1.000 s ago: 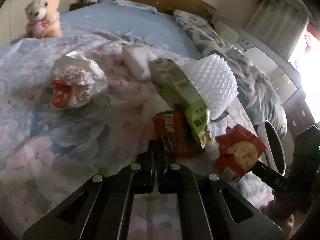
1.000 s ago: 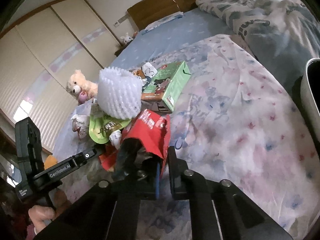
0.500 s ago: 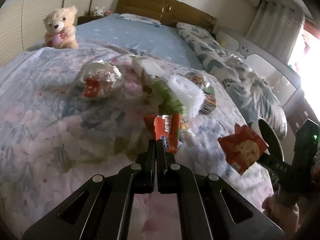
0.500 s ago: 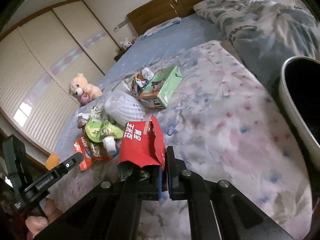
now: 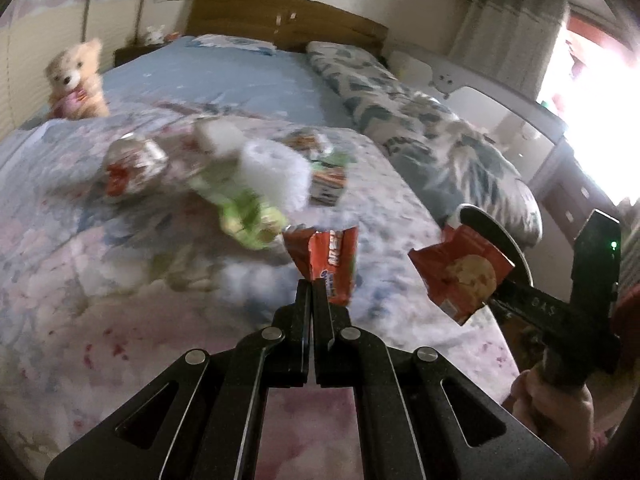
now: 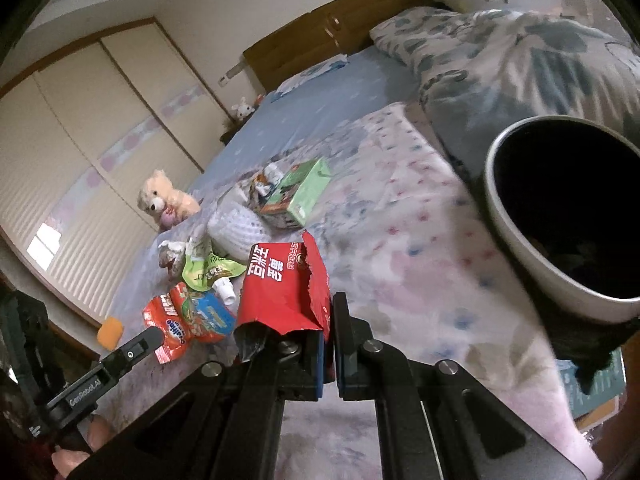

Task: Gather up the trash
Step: 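Grasp the red snack bag with the left tool while the right tool grasps a red wrapper, then carry the red bag and red wrapper over the bin with both tools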

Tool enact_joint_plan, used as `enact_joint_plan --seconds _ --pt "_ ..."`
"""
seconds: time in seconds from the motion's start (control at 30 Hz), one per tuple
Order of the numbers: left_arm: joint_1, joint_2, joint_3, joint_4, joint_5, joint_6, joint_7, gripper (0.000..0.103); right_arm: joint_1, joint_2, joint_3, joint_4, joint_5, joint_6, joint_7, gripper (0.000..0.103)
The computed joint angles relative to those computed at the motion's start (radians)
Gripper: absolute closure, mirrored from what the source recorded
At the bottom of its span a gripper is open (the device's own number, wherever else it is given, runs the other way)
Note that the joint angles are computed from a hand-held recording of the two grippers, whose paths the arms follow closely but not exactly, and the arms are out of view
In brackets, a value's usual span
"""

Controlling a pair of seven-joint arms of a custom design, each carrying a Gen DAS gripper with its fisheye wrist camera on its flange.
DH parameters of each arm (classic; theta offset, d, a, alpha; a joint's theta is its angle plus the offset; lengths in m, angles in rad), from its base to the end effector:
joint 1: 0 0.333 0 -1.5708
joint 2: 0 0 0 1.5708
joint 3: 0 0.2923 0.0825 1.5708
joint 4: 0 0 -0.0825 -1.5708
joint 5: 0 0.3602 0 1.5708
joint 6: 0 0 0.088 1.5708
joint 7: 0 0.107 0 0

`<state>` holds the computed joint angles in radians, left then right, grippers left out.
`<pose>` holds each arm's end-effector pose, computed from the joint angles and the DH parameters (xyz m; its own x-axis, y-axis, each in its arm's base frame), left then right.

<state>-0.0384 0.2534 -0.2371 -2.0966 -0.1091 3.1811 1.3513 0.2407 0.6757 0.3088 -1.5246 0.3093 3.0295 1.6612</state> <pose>0.5870 -0.1470 0.3968 -0.0356 -0.9557 0.2923 -0.7061 -0.1830 -0.6841 0.6531 0.3103 0.3658 0.1905 -0.8546 -0.4831 -0.7804 0.1667 -0.6026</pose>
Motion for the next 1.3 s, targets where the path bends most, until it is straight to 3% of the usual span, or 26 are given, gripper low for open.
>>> enact_joint_plan --seconds 0.27,0.63,1.3 --pt "-0.049 0.05 -0.004 0.088 0.028 -0.036 0.012 0.103 -0.074 -0.078 0.038 -0.122 0.033 0.074 -0.013 0.1" --pt "-0.106 0.126 -0.003 0.219 0.06 -0.087 0.03 0.103 -0.133 -0.148 0.039 -0.231 0.029 0.124 0.027 0.1" --pt "-0.183 0.27 -0.029 0.472 0.066 -0.188 0.09 0.103 -0.166 -0.225 -0.057 -0.348 -0.05 0.176 0.177 0.099"
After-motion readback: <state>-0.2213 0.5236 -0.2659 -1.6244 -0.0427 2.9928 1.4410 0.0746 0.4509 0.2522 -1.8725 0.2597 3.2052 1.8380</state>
